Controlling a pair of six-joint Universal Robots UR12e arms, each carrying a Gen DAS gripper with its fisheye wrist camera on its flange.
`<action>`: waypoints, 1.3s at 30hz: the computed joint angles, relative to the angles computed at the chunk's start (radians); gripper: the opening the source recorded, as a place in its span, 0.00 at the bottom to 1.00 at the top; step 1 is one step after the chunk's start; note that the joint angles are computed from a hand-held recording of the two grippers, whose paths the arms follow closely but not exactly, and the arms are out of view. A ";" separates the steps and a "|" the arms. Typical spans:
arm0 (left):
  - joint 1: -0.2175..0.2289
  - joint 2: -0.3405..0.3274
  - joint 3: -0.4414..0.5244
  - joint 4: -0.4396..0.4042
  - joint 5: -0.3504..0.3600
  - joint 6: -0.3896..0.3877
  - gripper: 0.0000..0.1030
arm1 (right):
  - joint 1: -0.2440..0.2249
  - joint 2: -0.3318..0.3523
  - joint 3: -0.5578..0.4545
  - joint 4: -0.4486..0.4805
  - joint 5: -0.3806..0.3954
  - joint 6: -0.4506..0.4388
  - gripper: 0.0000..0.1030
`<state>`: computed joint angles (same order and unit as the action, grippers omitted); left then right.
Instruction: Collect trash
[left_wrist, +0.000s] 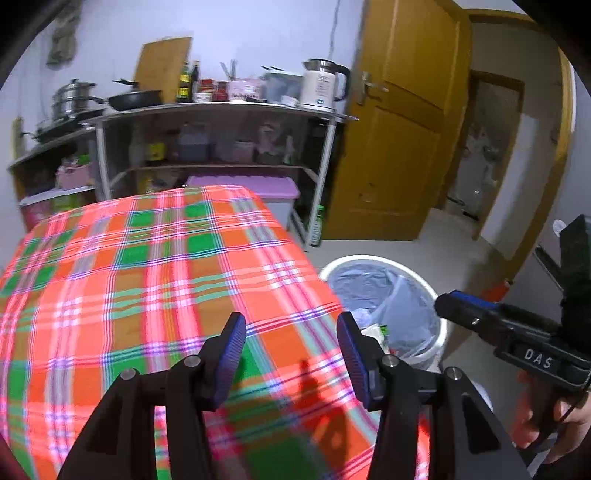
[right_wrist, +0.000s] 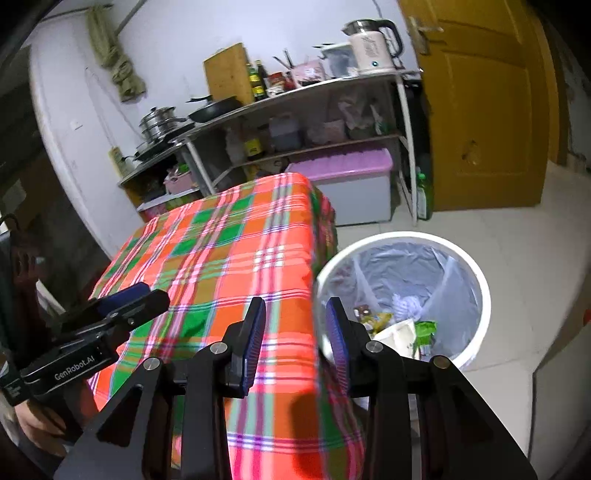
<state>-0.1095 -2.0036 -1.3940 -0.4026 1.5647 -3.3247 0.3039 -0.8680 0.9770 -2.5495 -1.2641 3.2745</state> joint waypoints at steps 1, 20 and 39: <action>0.002 0.011 -0.015 0.006 0.009 -0.002 0.49 | 0.006 -0.004 0.004 -0.002 -0.004 -0.010 0.34; 0.067 0.145 -0.218 0.066 0.272 -0.064 0.50 | 0.088 0.040 -0.071 0.014 -0.054 -0.148 0.38; 0.146 0.096 -0.199 -0.050 0.310 -0.134 0.50 | 0.114 0.267 -0.438 0.293 -0.148 -0.218 0.46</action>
<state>0.0363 -1.9074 -1.5933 -0.4529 1.8742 -3.4591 0.4182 -0.6008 0.5394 -2.2560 -1.4126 3.0566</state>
